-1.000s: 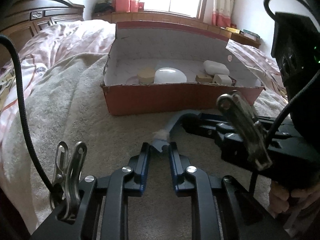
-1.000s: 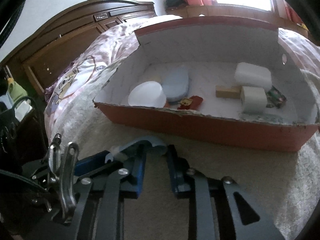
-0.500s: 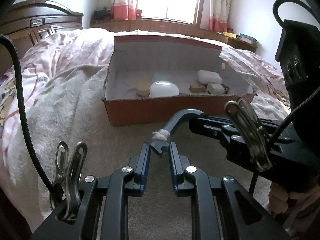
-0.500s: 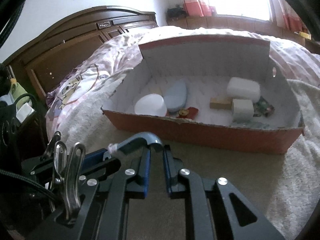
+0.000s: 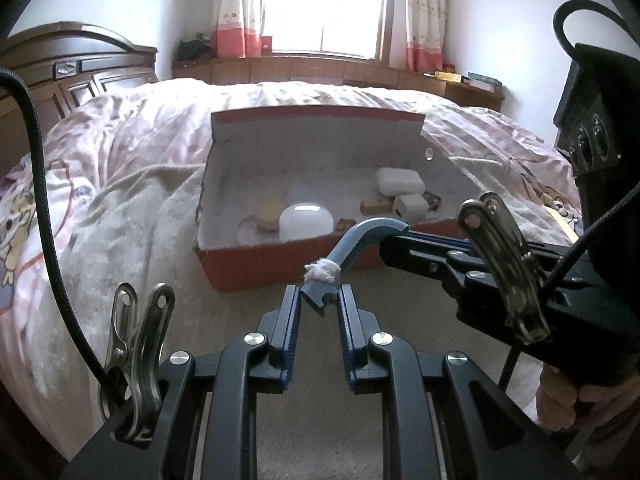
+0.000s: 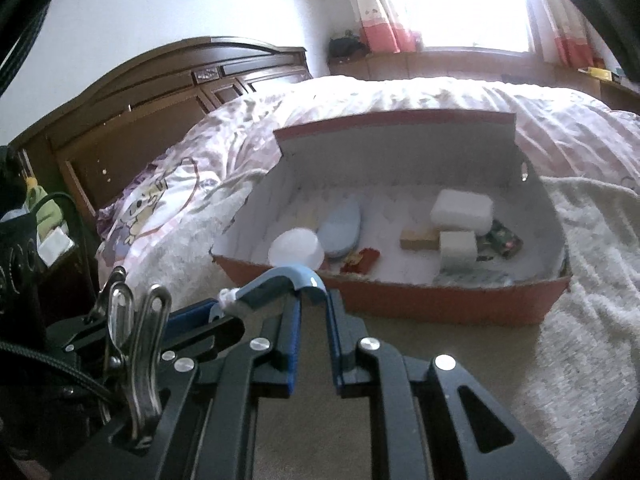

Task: Organize rigid objects
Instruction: 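Lift and carry the light-blue hook piece over the box with the left tool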

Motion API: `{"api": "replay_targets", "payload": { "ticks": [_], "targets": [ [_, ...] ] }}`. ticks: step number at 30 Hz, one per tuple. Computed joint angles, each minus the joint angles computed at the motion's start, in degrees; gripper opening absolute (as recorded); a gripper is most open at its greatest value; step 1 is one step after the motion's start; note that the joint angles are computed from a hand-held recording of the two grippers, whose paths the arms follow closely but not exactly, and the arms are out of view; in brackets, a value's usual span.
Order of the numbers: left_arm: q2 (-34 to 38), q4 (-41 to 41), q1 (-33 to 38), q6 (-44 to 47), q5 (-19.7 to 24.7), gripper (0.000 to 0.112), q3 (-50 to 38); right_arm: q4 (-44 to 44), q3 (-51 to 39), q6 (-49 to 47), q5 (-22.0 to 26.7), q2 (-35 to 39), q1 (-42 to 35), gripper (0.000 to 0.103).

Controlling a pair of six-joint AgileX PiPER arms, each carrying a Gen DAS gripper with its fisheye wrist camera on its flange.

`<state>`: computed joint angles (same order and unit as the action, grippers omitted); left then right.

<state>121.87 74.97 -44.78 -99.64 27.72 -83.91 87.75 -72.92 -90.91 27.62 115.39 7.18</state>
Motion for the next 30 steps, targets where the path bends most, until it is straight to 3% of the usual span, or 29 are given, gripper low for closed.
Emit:
{"api": "replay_targets", "payload": {
  "ticks": [13, 30],
  "targets": [
    [5.06, -10.76, 0.76, 17.39, 0.95, 0.02, -13.13, 1.07, -3.01, 0.92, 0.56, 0.09, -3.44, 0.013],
    [14.99, -26.37, 2.8, 38.43, 5.27, 0.019, -34.06, -7.22, -13.92, 11.58, 1.28, 5.17, -5.58, 0.013]
  ]
}}
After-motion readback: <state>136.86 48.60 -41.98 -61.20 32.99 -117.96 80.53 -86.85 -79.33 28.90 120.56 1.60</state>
